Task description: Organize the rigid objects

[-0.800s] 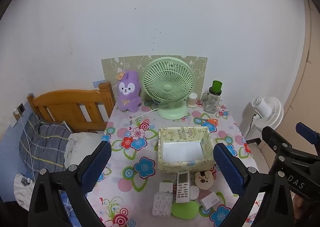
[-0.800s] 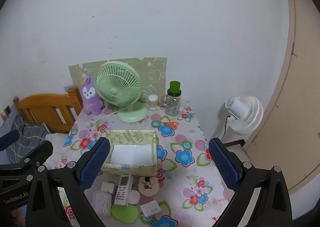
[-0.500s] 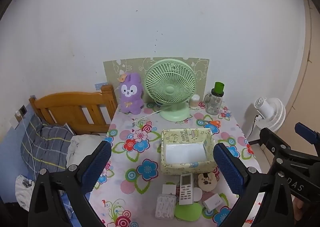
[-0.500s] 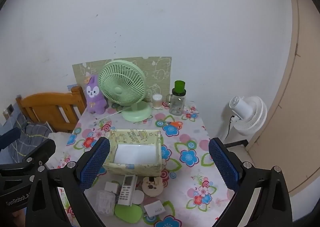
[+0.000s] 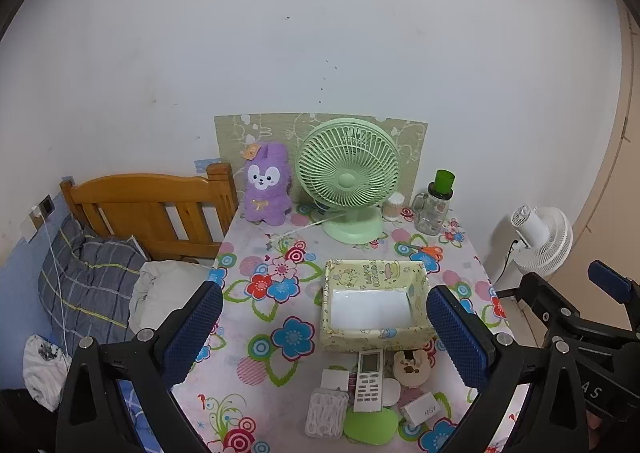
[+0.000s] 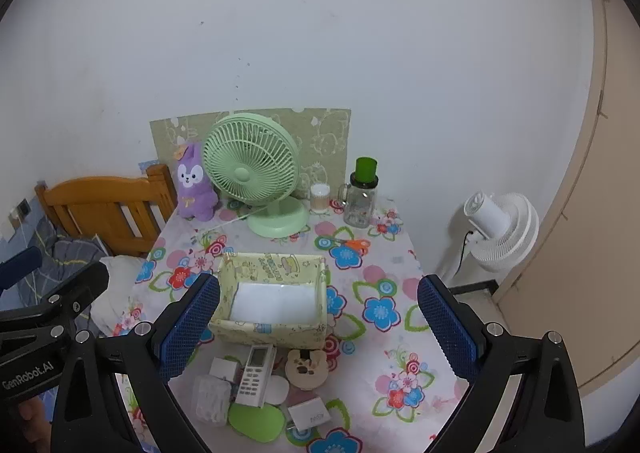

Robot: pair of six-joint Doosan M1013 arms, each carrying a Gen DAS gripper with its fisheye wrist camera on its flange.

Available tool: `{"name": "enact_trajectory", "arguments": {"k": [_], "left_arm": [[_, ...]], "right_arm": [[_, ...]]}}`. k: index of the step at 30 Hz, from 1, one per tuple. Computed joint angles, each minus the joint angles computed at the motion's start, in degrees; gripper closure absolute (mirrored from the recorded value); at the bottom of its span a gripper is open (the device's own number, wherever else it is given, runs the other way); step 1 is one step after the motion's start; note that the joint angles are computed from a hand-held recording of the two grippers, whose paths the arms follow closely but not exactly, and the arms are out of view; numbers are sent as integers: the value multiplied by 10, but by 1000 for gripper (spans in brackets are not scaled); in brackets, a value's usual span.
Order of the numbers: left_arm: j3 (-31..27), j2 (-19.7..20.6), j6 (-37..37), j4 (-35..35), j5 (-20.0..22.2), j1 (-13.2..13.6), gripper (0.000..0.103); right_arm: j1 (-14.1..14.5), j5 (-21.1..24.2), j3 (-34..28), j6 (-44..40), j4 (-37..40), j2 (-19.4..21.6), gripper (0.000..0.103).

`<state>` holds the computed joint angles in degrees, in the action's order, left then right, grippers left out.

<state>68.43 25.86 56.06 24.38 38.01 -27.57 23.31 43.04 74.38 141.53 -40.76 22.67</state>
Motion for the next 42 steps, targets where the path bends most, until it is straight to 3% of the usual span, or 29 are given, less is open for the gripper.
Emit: {"name": "enact_trajectory", "arguments": {"k": [15,42], "left_arm": [[9,-6,-19,21,-6,-1,0],[9,-5,-21,26,-7,-4,0]], "right_arm": [[0,-29,11,25,-22,-9,3],[-1,-38,21,37,-28,-15,3]]}}
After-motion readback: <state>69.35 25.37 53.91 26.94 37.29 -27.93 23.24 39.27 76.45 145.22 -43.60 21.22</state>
